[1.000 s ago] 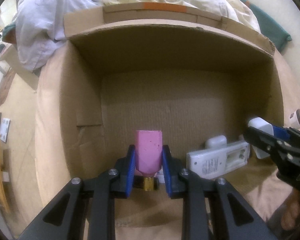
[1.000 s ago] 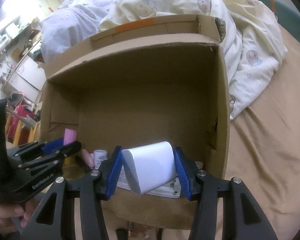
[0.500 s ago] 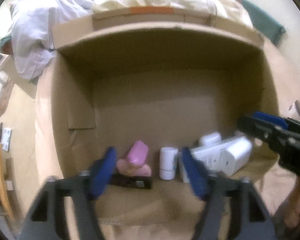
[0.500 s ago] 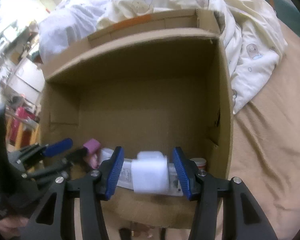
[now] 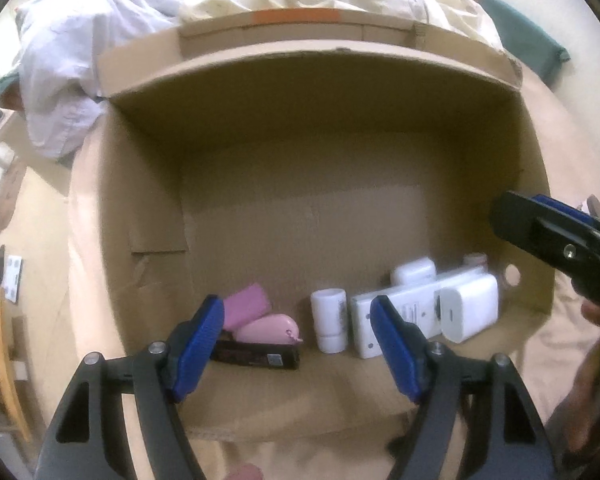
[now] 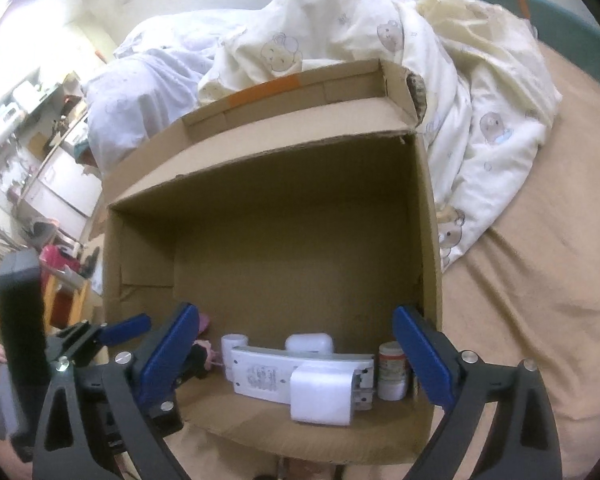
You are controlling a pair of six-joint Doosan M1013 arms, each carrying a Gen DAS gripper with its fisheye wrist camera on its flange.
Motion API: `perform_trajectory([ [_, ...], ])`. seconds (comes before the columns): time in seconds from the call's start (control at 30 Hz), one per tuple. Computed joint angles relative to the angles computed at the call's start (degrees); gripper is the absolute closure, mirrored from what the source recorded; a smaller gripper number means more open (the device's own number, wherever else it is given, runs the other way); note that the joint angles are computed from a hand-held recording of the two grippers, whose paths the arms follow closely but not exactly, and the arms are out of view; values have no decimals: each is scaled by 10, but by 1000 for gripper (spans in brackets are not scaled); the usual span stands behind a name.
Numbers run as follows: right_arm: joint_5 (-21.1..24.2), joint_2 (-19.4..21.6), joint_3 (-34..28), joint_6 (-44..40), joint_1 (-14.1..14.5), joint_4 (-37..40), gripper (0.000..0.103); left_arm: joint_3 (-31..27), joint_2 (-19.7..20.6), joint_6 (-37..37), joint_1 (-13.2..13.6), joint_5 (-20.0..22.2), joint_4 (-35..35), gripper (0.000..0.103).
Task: Organize rigid objects
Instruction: 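Lower the white cube into the box with the right tool while the left tool lowers the pink tube in, then open both tools and lift them out of the box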
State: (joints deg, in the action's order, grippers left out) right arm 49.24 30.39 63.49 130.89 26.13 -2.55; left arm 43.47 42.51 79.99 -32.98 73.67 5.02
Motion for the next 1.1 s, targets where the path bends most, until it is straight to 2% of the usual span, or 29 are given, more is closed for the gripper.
perform_trajectory([
  [0.13, -9, -3, 4, 33, 7, -57, 0, -2, -1, -17, 4, 0, -7, 29],
  [0.23, -25, -7, 12, 44, 3, -51, 0, 4, -7, -27, 6, -7, -1, 18],
  [0.37, -39, -14, 21, 58, 3, -56, 0, 9, -15, -17, 9, -13, -18, 16],
  [0.43, -51, -20, 29, 66, 4, -59, 0, 12, -20, -12, 12, -15, -27, 3],
  [0.47, -57, -22, 32, 71, 4, -65, 0, 13, -23, -10, 13, -16, -34, 1],
  [0.57, -68, -31, 41, 98, 9, -102, 0, 16, -30, -16, 14, -27, -21, 1],
  [0.67, -57, -38, 48, 129, 13, -129, 0, 34, -45, -24, 14, -40, -11, 1],
  [0.87, -61, -61, 78, 163, 17, -133, 0, 93, -84, -31, 12, -75, 19, 1],
  [1.1, -47, -76, 95, 157, 31, -147, 0, 159, -126, -54, 18, -96, 23, 1],
])
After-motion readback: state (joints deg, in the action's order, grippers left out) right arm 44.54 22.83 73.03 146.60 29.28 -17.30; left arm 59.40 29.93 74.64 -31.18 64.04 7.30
